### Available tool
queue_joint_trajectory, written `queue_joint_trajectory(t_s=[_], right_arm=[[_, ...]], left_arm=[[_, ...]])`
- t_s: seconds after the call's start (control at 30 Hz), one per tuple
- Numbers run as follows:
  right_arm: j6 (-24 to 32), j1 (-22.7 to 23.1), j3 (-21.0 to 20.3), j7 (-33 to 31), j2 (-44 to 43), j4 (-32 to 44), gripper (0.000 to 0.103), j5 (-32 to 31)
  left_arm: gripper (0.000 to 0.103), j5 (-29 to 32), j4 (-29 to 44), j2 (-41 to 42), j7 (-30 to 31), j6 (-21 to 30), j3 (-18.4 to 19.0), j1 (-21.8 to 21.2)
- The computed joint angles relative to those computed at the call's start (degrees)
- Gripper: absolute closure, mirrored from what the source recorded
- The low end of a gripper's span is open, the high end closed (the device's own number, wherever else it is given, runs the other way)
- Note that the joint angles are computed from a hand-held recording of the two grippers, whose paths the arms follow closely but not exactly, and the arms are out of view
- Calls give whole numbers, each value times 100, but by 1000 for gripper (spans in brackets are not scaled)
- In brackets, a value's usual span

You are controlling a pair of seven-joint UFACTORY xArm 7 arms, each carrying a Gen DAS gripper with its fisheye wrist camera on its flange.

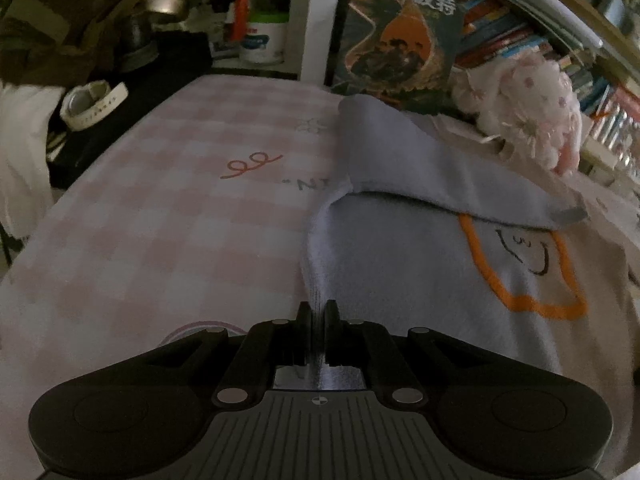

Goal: Fold clothes
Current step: 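Fold the lavender side edge inward with the left gripper while the right gripper holds the beige body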

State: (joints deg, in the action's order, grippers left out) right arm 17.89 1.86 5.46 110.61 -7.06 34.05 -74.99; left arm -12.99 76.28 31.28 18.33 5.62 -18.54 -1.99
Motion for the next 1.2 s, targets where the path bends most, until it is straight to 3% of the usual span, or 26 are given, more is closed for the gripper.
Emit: queue_joint_trajectory(t_s=[0.1,0.17,0.27,0.33,0.4,0.43,0.53,0.67,0.77,0.93,1.2], right_arm=[[54,12,17,103,-35,-35,84,47],[138,29,46,166,-98,-77,72,145],[239,28,123,488,-237,-163,58,80],[382,62,197,571,-327,-189,48,122],[540,112,285,655,-401,-193,37,163],[639,150,336,661,-440,-195,32,197],[969,294,489,615,-517,-177,19,356],[1281,495,624,459,-565,-163,11,653],[1437,630,690,270,-559,-159,11,909],[1831,853,840,-16,-719,-251,10,1440],[2301,917,1017,29,-1138,-540,9,2050]], left_arm=[[92,130,-121,-103,-3,-133,117,-108],[87,192,-261,-211,74,-285,50,-50],[66,248,-554,-387,271,-630,-294,236],[33,322,-770,-493,391,-895,-644,534],[21,467,-974,-565,402,-1148,-956,808],[20,566,-1057,-584,407,-1216,-1147,980],[16,789,-1247,-680,239,-1301,-1138,964],[15,1080,-1577,-771,8,-1308,-1332,1167],[11,1454,-1768,-738,49,-1237,-1919,1771],[9,1863,-1923,-605,-92,-1321,-2487,2311],[9,2187,-1897,-410,45,-1177,-2918,2534]])
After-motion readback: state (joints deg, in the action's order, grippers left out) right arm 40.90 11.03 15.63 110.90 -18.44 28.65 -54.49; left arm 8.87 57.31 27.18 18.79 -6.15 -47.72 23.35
